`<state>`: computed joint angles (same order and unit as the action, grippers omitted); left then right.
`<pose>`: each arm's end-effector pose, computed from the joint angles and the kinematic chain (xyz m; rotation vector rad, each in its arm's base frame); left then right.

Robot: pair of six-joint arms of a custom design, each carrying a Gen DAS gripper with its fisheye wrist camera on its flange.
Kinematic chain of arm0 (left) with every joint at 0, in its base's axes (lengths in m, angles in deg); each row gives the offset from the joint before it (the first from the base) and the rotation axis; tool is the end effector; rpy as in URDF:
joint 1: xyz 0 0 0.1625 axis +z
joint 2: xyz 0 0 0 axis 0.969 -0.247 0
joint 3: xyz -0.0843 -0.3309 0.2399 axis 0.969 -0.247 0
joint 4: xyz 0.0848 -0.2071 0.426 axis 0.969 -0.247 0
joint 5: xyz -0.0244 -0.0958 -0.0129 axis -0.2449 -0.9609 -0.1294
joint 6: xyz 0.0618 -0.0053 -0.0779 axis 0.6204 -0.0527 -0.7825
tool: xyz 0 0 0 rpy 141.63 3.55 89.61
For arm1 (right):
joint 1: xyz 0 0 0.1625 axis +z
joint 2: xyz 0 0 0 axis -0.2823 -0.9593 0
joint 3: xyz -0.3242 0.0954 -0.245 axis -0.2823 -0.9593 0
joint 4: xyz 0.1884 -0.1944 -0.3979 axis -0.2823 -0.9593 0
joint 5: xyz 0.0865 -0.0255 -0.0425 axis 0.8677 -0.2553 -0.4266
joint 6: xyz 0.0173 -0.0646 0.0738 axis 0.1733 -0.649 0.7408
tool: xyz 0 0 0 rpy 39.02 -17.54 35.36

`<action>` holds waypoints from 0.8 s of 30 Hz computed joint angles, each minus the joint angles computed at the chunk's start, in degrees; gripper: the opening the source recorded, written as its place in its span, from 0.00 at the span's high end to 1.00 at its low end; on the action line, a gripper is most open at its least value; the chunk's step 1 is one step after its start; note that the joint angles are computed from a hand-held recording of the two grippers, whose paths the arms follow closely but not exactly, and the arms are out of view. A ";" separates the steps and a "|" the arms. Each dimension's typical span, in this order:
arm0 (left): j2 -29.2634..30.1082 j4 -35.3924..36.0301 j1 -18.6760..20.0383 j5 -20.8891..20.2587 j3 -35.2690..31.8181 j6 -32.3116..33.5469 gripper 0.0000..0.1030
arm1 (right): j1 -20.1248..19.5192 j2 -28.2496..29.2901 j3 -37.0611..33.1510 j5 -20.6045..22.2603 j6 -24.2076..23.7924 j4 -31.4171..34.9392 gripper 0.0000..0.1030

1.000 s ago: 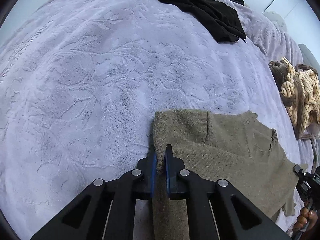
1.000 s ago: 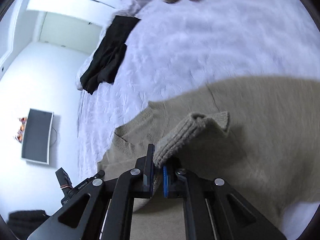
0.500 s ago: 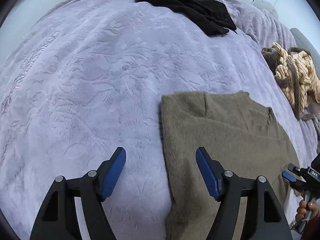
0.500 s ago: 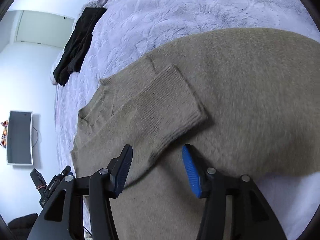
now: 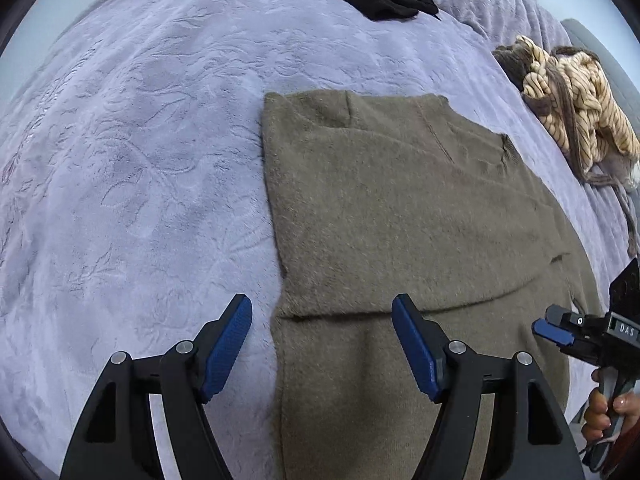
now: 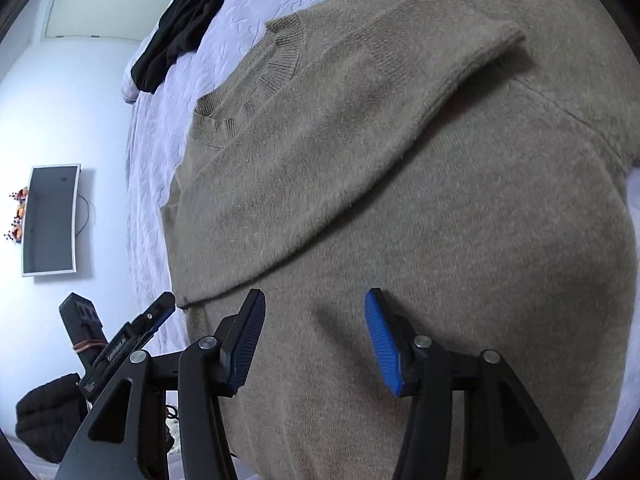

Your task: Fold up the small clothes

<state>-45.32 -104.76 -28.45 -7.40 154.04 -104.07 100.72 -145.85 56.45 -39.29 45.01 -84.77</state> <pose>-0.2017 -0.4892 0.1632 0.3181 2.5734 -0.2219 0.0876 -0.3909 0.2547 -0.7295 -2.9793 0.5356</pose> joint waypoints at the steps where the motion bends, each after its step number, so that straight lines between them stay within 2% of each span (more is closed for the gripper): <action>1: 0.16 0.52 -0.60 -0.49 0.13 0.06 0.30 | -0.15 -1.19 0.37 -0.41 0.22 0.33 0.46; 8: 4.63 0.96 -4.41 -5.86 -0.80 0.89 0.30 | -4.43 -13.78 3.45 -4.79 0.87 4.05 0.46; 12: 8.76 -0.61 -6.41 -8.32 -2.27 1.45 0.30 | -11.10 -25.01 5.95 -5.24 0.02 6.48 0.46; 14: 10.99 -1.72 -7.20 -9.09 -3.24 1.78 0.30 | -16.16 -31.16 6.99 -4.27 -0.86 7.86 0.43; 19: 17.44 -5.27 -8.44 -10.41 -6.97 1.63 0.29 | -31.59 -44.25 8.00 3.91 -4.69 13.57 0.42; 24: 26.14 -10.03 -9.73 -9.23 -12.56 2.50 0.29 | -54.55 -57.23 7.41 19.82 -12.99 24.46 0.42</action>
